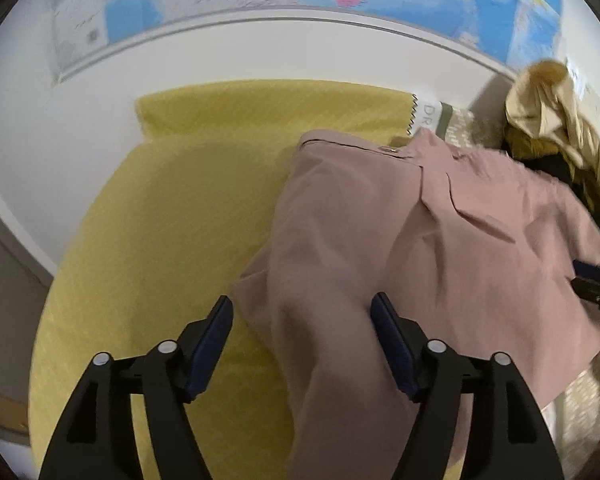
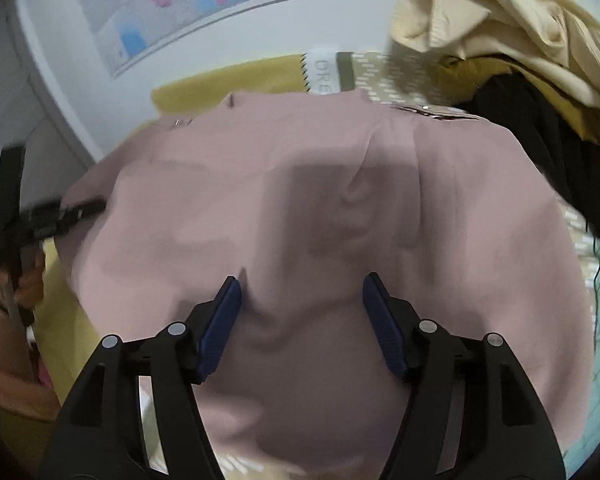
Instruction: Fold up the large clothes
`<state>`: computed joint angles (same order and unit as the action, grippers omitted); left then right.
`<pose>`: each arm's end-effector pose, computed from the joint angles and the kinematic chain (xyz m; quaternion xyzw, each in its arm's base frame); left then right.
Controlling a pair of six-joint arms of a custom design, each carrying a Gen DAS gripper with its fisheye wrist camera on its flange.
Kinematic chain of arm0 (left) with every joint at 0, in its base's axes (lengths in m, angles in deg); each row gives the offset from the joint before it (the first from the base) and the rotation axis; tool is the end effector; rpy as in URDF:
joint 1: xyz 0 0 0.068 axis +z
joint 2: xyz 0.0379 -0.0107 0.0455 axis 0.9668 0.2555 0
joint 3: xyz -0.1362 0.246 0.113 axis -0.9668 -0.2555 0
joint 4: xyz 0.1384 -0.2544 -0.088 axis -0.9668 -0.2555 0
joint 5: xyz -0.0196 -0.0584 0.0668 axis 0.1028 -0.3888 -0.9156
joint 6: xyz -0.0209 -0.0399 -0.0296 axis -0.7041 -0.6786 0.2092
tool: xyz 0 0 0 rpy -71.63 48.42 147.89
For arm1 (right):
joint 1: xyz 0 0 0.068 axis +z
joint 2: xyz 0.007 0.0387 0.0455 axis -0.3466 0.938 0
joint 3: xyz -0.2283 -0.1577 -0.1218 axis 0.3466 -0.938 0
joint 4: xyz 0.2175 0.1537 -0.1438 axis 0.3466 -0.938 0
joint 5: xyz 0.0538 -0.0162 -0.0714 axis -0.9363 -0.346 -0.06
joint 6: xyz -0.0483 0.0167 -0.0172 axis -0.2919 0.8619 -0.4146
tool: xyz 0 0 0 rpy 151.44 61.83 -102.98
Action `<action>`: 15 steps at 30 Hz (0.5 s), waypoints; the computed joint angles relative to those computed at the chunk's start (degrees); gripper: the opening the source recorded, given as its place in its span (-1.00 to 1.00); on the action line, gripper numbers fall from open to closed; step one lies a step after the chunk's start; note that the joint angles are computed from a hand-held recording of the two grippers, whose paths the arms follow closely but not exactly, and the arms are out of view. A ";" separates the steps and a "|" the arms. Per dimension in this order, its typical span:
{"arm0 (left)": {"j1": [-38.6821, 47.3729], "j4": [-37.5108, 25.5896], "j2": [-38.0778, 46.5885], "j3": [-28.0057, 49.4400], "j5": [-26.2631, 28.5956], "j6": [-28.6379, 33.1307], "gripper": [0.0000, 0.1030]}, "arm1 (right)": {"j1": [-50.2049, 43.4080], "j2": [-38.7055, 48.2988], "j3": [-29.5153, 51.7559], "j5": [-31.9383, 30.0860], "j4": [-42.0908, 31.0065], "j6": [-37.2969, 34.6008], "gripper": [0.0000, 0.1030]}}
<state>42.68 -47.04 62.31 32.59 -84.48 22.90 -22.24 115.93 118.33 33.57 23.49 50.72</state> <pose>0.2258 -0.1255 0.1068 -0.1130 0.9203 -0.0045 0.3746 0.3426 0.0071 0.1848 -0.2236 0.9056 0.2116 0.2917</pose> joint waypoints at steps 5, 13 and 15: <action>0.27 2.90 -10.89 -9.38 3.33 -2.63 0.49 | -4.88 -2.70 0.17 -7.19 -5.02 -0.54 0.46; -5.89 9.15 -16.47 -19.48 11.33 -11.23 0.52 | -16.97 -6.55 -1.48 -17.76 -18.30 -8.16 0.66; -9.88 13.16 -12.86 -19.54 10.45 -13.89 0.57 | -18.49 -6.05 -1.72 -18.77 -20.74 -10.03 0.67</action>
